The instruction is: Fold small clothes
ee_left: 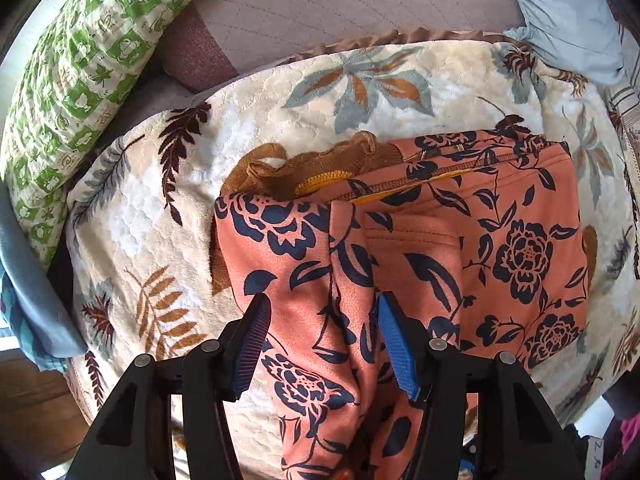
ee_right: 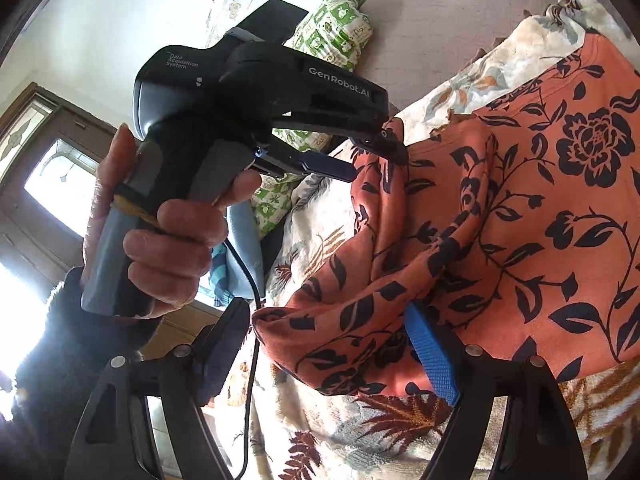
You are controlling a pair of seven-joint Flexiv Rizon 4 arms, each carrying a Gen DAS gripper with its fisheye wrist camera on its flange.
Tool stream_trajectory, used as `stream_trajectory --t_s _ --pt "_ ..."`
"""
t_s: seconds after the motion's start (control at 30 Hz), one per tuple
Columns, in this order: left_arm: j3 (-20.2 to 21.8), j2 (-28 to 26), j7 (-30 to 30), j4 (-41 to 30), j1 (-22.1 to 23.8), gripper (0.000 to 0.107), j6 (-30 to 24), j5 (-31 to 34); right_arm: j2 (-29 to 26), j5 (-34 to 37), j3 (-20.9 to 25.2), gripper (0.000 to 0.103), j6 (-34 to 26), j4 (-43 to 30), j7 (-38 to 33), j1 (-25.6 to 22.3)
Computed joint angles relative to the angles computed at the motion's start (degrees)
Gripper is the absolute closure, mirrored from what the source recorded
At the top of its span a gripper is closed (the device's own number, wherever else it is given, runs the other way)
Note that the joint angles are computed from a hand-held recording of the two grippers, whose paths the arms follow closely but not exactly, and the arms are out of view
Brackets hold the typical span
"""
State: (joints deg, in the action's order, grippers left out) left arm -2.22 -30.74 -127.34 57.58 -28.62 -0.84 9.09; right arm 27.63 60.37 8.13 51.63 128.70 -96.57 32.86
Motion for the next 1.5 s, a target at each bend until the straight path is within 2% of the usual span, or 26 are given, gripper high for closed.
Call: stream_trajectory --t_s 0.1,0.2,0.27,0.3,0.33,0.43,0.53,0.7,0.87,1.0,1.03,1.1,1.17,1.27,1.33,1.37,1.43,1.5 --pt "-0.31 -1.76 2.41 -1.63 -0.62 0.052 -2.94 0.86 -2.02 -2.16 2.41 0.02 -0.54 -0.51 3.2 0.51" --pt "0.68 -3.02 3.59 -2.58 -2.47 0.052 -5.09 4.03 -5.2 -5.08 5.96 0.02 3.07 -0.85 6.86 0.73" --pt "1.0 -1.07 1.14 1.76 -2.04 0.066 -1.36 3.09 -6.93 -8.58 7.92 0.024 5.81 -0.4 9.99 0.72" --pt "0.93 0.47 -0.44 4.84 -1.45 0.082 1.61 1.95 -7.47 -7.9 6.81 0.039 5.4 -0.43 9.56 1.59" --pt "0.64 2.23 -1.81 8.25 -0.62 0.091 5.14 0.35 -7.75 -6.75 5.57 0.065 4.74 -0.59 8.97 2.17" --pt "0.14 6.81 -4.38 14.49 -0.04 0.094 12.57 0.22 -6.88 -5.24 3.72 0.082 3.31 -0.37 7.39 1.93" --pt "-1.25 9.79 -5.85 17.02 0.83 0.094 18.1 -1.38 -3.77 -5.3 3.04 0.086 2.85 0.47 6.42 0.98" --pt "-3.32 8.31 -6.78 11.96 -0.12 0.094 22.94 -1.46 3.87 -11.29 2.92 0.086 6.34 3.06 5.93 -1.46" --pt "-4.15 0.5 -6.87 5.95 -2.0 0.093 27.13 -4.05 9.48 -22.11 1.28 0.086 7.75 7.67 7.59 -5.4" --pt "-3.13 -6.77 -8.07 2.22 -3.32 0.092 23.69 -6.75 9.43 -23.94 -4.86 0.086 1.54 10.94 9.91 -5.79" --pt "-2.94 -7.9 -8.74 2.22 -3.4 0.092 23.13 -7.61 9.96 -23.79 -7.28 0.086 -1.25 11.46 9.14 -5.94" --pt "-2.52 -8.39 -9.8 3.75 -3.6 0.092 24.29 -8.57 9.35 -22.69 -8.69 0.083 -3.22 12.41 8.66 -6.74" --pt "-2.56 -6.68 -9.77 6.96 -3.21 0.091 27.91 -9.45 9.29 -21.79 -11.06 0.081 -6.09 12.04 7.24 -7.8" --pt "-4.7 -0.2 -7.58 17.47 -0.43 0.089 39.69 -14.55 9.87 -18.67 -12.83 0.074 -7.36 10.68 4.97 -9.39" --pt "-5.12 5.36 -5.26 25.23 0.91 0.079 47.45 -16.35 10.44 -17.03 -13.25 0.067 -6.22 10.02 3.32 -10.73" --pt "-4.58 7.84 -5.03 28.16 1.03 0.075 49.7 -15.93 10.42 -16.15 -13.59 0.064 -5.2 9.51 2.5 -11.16" --pt "-2.75 12.5 -6.79 33.34 0.59 0.054 52.03 -12.93 8.94 -15.08 -14.42 0.045 -3.29 7.91 0.91 -11.57" --pt "-2.25 16.64 -8.05 39.25 1.15 0.053 54.35 -11.79 5.1 -14.36 -15.12 0.039 -1.67 5.3 -0.81 -10.96"
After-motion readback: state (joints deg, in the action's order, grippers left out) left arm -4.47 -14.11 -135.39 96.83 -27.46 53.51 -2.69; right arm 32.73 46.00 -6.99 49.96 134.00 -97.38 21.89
